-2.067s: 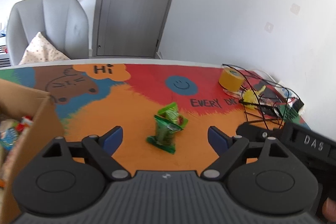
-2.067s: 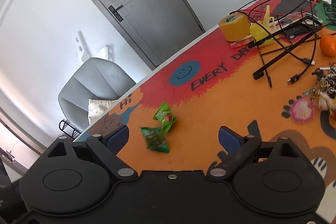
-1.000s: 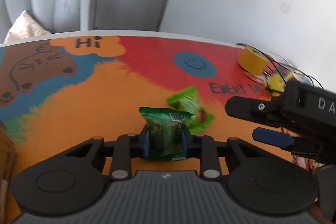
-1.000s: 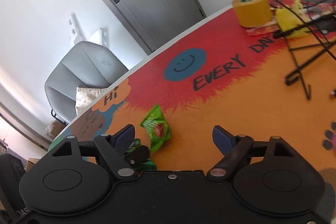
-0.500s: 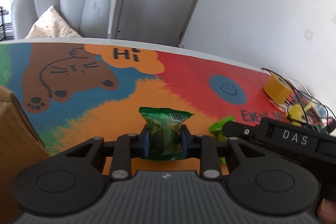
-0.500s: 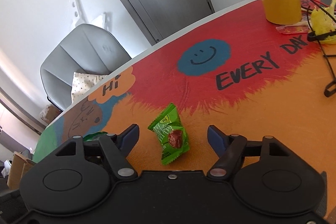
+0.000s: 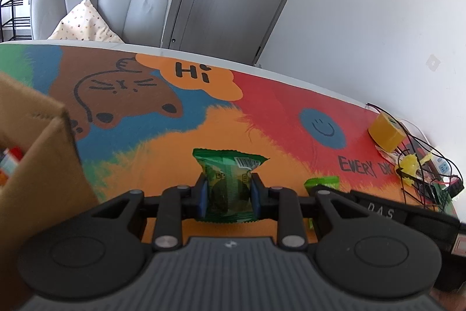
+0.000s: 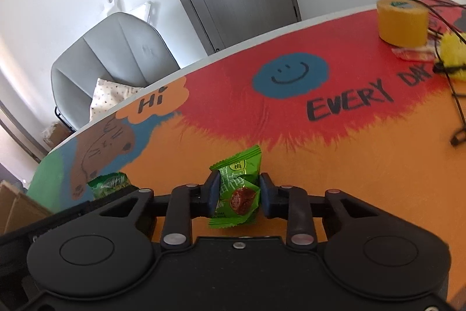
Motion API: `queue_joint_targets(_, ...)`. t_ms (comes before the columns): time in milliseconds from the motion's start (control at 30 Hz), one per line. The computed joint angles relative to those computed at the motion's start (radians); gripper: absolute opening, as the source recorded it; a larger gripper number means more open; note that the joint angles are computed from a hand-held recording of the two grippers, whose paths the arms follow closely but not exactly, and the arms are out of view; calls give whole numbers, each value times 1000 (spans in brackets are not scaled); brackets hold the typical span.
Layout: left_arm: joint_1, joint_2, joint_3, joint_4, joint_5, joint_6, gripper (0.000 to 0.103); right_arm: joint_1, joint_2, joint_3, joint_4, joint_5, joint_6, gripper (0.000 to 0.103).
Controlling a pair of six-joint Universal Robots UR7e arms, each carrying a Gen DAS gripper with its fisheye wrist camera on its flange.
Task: Organize snacks
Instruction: 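Carry both green packets into the cardboard box and open both tools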
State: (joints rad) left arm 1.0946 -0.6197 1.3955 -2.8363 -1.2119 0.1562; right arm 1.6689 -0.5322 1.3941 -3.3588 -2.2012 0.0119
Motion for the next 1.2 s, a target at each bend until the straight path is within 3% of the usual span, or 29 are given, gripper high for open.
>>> queue_joint_targets(467, -30, -160, 200, -50, -40, 30, 28, 60, -62, 203, -188, 6, 87, 28)
queue_joint_targets(867, -43, -283, 312, -94, -54, 57, 28, 127, -65, 247, -289, -1, 67, 28)
queue_joint_targets(1200, -44, -372, 363, -112, -53, 67, 28, 185, -45, 219, -302, 10, 31, 29)
